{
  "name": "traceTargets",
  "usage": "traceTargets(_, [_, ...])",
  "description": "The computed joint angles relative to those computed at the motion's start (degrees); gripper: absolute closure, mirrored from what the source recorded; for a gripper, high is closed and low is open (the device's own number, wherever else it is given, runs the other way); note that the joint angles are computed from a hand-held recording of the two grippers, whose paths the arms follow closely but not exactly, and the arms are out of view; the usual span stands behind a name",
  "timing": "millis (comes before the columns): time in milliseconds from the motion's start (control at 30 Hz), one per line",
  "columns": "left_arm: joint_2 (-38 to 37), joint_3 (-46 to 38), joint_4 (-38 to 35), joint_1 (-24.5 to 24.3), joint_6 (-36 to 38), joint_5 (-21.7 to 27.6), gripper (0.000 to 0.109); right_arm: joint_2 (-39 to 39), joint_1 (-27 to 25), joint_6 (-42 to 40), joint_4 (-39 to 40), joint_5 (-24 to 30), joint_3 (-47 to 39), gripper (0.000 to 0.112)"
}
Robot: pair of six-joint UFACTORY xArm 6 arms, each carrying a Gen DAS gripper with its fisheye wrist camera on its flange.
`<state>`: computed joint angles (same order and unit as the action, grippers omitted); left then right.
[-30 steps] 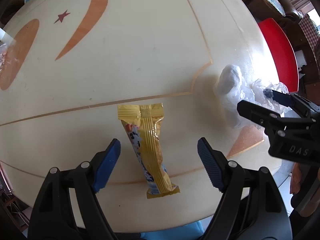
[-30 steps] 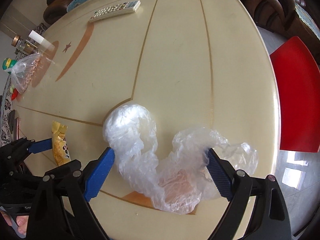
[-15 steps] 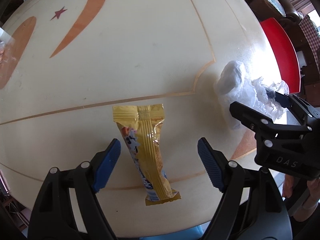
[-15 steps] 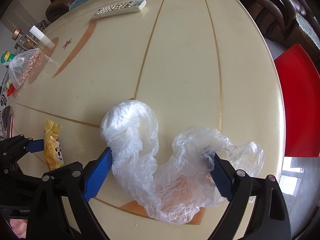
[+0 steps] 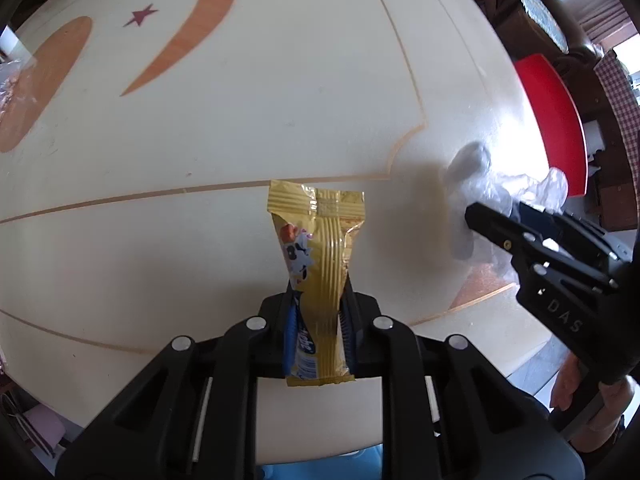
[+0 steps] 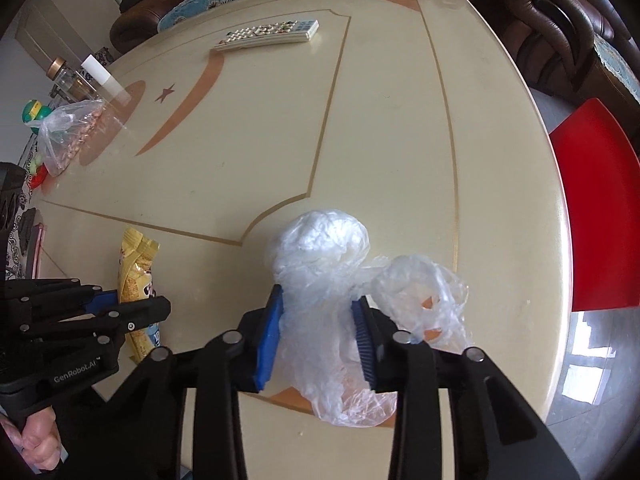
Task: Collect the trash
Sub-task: 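Close the left tool on the yellow snack wrapper while the right tool grasps the plastic bag, then carry the snack wrapper and plastic bag down toward the pink bin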
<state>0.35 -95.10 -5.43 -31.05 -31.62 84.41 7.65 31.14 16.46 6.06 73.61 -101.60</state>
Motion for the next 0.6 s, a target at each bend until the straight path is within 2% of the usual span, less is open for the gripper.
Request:
traceTargets(367, [-5.4, 1.6, 7.6, -2.9, -2.5, -2.0, 0.09, -5.7, 1.1, 1.7, -1.0, -2.0, 3.5, 0.083])
traceTargets(600, [-6.4, -2.3, 14.4, -6.0, -3.6, 0.7, 0.09, -9.7, 3.6, 3.4, -3.6, -1.5, 3.5, 0.083])
